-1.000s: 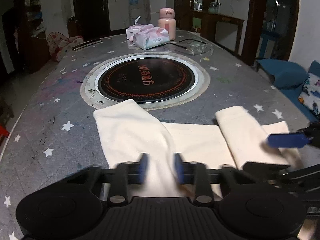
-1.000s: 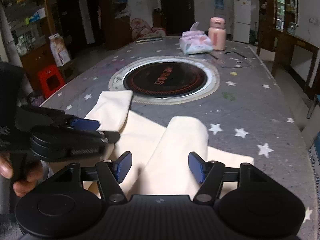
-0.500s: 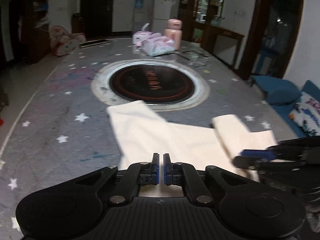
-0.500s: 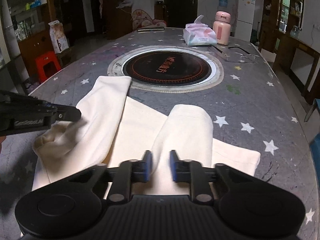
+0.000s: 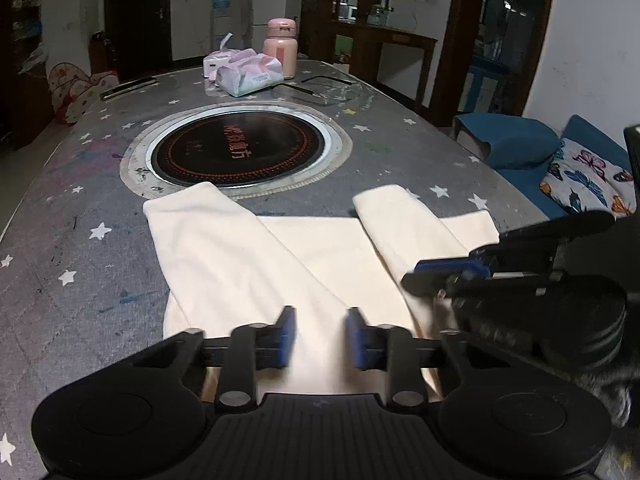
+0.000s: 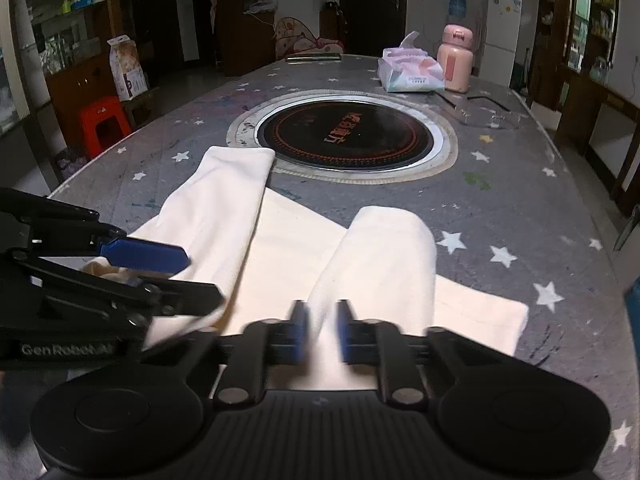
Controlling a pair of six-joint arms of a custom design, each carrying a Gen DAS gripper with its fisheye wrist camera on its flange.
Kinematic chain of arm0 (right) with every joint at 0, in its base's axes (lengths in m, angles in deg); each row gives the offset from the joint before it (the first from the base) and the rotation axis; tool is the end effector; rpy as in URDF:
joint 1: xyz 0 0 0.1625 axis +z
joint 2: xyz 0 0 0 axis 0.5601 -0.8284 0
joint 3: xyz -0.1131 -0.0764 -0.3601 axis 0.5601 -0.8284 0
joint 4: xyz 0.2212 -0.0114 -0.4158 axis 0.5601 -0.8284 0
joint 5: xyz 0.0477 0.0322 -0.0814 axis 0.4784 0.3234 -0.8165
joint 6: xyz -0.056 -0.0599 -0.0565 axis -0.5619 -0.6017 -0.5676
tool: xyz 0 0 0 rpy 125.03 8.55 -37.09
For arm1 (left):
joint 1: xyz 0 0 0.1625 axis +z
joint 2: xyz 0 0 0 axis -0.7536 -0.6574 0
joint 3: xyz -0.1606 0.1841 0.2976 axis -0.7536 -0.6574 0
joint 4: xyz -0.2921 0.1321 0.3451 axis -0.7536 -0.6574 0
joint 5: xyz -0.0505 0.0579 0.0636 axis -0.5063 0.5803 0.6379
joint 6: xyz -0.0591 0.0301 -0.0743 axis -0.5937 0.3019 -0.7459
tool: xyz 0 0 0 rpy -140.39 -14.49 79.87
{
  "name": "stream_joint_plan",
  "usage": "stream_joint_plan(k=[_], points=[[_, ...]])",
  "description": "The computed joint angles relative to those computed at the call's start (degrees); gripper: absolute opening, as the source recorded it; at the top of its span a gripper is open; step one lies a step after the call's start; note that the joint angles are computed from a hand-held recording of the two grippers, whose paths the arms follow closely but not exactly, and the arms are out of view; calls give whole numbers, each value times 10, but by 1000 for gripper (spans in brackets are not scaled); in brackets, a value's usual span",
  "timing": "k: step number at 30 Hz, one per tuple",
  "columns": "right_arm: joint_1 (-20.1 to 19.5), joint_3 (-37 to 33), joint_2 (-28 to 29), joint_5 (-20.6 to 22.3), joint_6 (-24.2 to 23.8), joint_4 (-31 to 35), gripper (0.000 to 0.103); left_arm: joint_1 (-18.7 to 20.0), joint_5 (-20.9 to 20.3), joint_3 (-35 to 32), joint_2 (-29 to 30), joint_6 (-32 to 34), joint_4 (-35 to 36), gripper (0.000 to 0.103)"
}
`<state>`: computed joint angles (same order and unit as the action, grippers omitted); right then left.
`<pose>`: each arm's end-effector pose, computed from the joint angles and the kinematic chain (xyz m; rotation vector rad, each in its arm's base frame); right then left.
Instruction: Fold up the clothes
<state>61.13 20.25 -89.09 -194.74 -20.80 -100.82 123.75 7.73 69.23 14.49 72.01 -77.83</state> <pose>0.1646 -0.8087 -0.0164 0.6905 -2.3064 0.7821 -0.0495 -0.8362 0.1161 0.9204 2.4247 -0.6959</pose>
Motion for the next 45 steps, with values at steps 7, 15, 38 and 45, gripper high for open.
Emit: stream_joint_plan(k=[7,15,38,45], points=[[2,80,-48,2,-18,-81,2,-4,-10,35,-21,15,-18,45],[6,218,-129,-21,-19,-226,2,-10,-11,52,-27,23,-12,49],[-18,177,-107,3,34,-163,42,13,25,226,-180,-42,-159,3],[-26,172,-101,26,39,-153,5,21,58,289,-239,-80,-167,3]])
